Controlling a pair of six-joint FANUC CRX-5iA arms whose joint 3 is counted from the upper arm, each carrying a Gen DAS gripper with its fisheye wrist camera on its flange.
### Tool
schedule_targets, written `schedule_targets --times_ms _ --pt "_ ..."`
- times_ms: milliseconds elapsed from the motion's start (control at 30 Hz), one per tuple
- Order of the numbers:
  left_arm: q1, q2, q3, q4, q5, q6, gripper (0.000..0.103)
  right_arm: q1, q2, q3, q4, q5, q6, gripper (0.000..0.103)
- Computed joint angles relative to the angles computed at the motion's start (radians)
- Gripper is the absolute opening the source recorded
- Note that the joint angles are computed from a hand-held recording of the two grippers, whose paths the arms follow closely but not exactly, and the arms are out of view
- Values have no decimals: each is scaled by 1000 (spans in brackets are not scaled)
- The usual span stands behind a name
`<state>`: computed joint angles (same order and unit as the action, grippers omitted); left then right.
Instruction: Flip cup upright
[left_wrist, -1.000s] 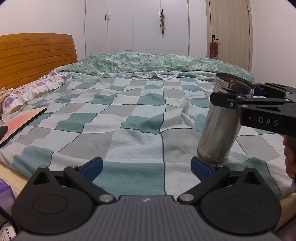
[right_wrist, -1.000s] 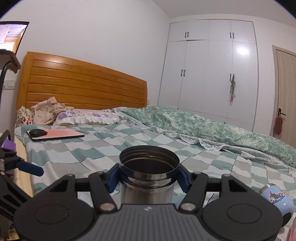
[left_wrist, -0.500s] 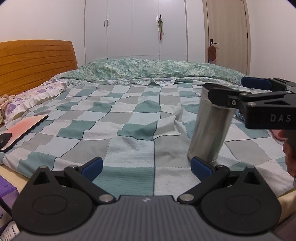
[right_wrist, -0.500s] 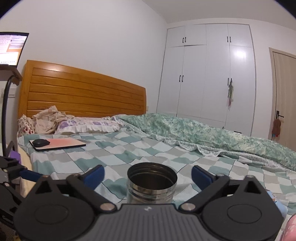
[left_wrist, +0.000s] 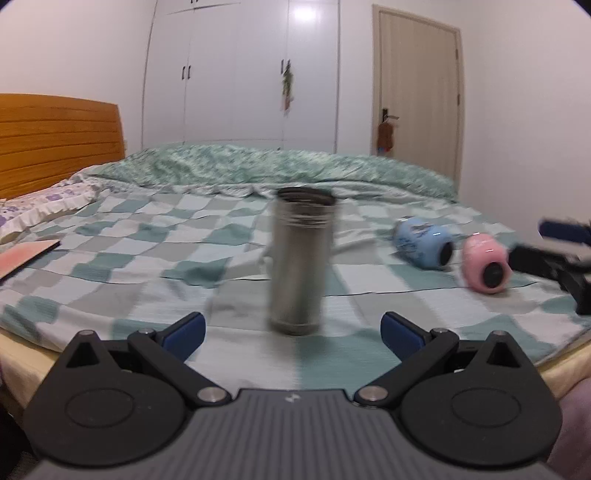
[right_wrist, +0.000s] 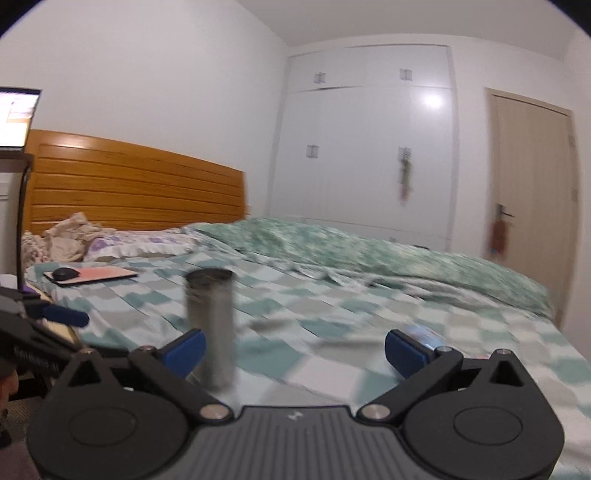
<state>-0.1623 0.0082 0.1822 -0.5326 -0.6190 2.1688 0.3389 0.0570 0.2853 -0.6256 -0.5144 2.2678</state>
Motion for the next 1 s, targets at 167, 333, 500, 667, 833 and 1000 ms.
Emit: schedule_targets --times_ms 167,333,500,667,833,1000 --pt "-143 21 14 -245 -23 279 103 -90 -78 -115 -14 -5 5 103" --pt "-247 50 21 -419 -51 477 103 -148 -130 -222 -59 46 42 103" --pt "-360 93 44 -623 -154 601 103 -207 -170 -293 -227 100 170 103" --pt "-391 112 54 -679 -192 621 103 -261 -167 -282 -362 84 273 103" --pt "-385 105 45 -676 -182 627 103 -258 -181 -295 -373 101 286 103" --pt "-381 100 39 -668 -178 625 103 -246 -180 -294 -342 107 258 103"
